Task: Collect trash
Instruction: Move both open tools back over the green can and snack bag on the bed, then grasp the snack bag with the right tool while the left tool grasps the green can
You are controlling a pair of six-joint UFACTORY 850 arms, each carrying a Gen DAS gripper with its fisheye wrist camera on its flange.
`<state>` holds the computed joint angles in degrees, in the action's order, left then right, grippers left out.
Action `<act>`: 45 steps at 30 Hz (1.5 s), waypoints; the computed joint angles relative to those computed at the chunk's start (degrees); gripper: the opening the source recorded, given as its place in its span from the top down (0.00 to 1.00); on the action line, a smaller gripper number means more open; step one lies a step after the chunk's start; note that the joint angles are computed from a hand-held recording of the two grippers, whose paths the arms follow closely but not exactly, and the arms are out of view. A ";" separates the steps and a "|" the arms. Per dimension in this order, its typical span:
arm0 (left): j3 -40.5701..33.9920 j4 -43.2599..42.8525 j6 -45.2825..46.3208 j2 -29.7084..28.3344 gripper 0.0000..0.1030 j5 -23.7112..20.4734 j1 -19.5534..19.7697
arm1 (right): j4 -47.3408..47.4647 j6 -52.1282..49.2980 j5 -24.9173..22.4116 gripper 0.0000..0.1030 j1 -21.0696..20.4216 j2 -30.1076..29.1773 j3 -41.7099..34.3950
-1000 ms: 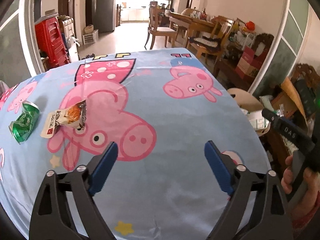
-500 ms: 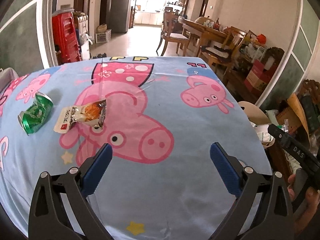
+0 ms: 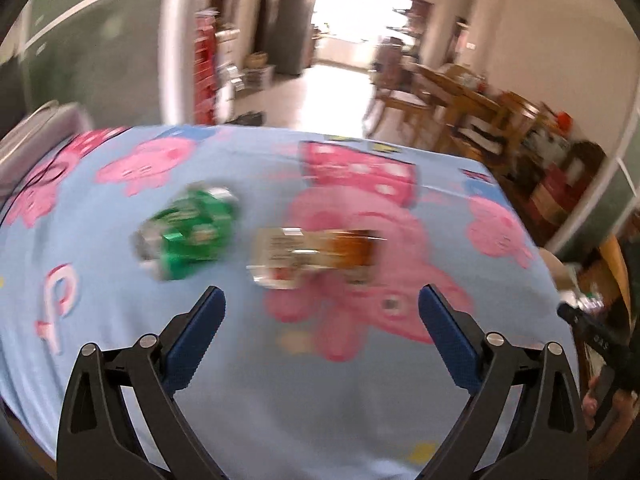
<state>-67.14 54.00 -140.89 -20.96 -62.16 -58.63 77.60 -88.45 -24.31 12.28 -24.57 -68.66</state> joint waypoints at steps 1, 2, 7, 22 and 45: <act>2.36 -0.85 -1.80 1.65 0.18 -0.56 -0.21 | -2.98 2.66 -2.00 0.53 0.87 -0.49 -0.44; 4.12 -1.50 -2.89 2.91 0.20 -0.81 -0.27 | -4.85 3.99 -2.99 0.61 1.49 -0.74 -0.67; 13.27 -4.83 -6.72 9.65 0.29 -1.43 -0.32 | -14.46 13.22 -11.57 0.65 5.84 -3.54 -4.07; 27.23 6.01 -15.79 19.42 0.14 16.08 8.26 | -20.82 34.66 -25.95 0.62 15.36 -17.29 -22.73; 21.36 24.59 -38.06 10.42 0.32 35.20 4.96 | -13.31 27.18 -23.02 0.90 9.24 -11.04 -14.50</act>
<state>-45.78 78.59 -178.95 -10.54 -26.96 -53.68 64.28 -61.28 -47.32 21.53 -35.61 -83.17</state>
